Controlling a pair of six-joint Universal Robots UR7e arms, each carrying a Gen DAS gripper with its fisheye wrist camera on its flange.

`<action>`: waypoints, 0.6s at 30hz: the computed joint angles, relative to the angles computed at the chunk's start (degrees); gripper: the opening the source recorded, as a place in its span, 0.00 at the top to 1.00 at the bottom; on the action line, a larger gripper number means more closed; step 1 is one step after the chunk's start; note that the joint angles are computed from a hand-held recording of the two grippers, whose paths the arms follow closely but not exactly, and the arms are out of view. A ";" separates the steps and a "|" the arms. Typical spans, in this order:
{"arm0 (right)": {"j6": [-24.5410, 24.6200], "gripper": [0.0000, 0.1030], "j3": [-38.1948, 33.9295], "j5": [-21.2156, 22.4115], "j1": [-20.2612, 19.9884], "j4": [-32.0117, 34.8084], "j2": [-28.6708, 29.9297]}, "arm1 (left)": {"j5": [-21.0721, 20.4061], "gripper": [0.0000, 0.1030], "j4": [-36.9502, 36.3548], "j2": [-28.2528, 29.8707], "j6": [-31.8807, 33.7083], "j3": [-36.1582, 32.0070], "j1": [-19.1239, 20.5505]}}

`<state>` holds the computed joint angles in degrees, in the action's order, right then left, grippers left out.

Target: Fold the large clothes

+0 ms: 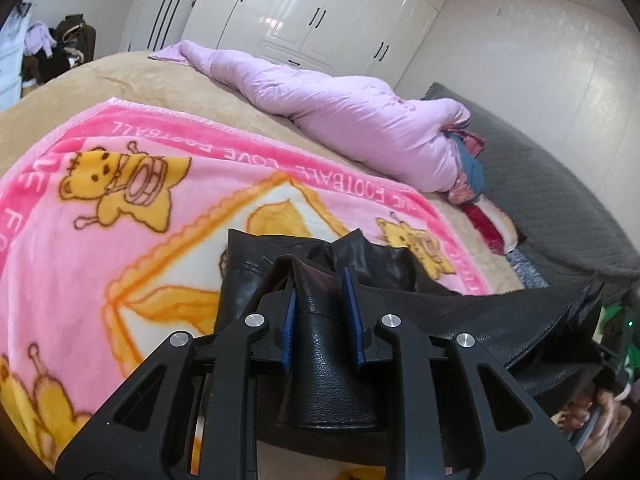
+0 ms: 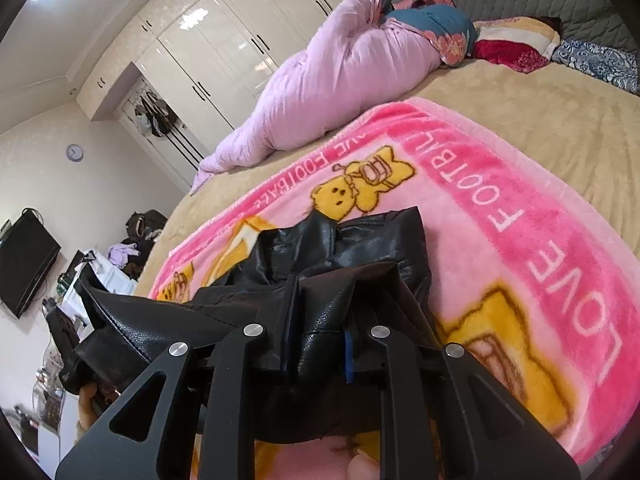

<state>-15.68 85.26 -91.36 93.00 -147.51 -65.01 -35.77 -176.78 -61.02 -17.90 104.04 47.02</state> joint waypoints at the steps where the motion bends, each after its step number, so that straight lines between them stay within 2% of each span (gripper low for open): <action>1: 0.09 0.84 -0.73 -0.46 -0.03 0.64 0.55 | 0.09 0.85 0.27 0.37 0.05 -0.48 0.27; 10: 0.57 0.81 -5.53 -1.83 -1.49 2.85 5.52 | 1.41 0.83 1.33 3.09 -0.06 -3.71 2.68; 18: 1.39 0.71 -6.21 1.57 -3.05 2.94 6.86 | 1.72 0.79 0.19 4.42 1.58 -4.65 3.21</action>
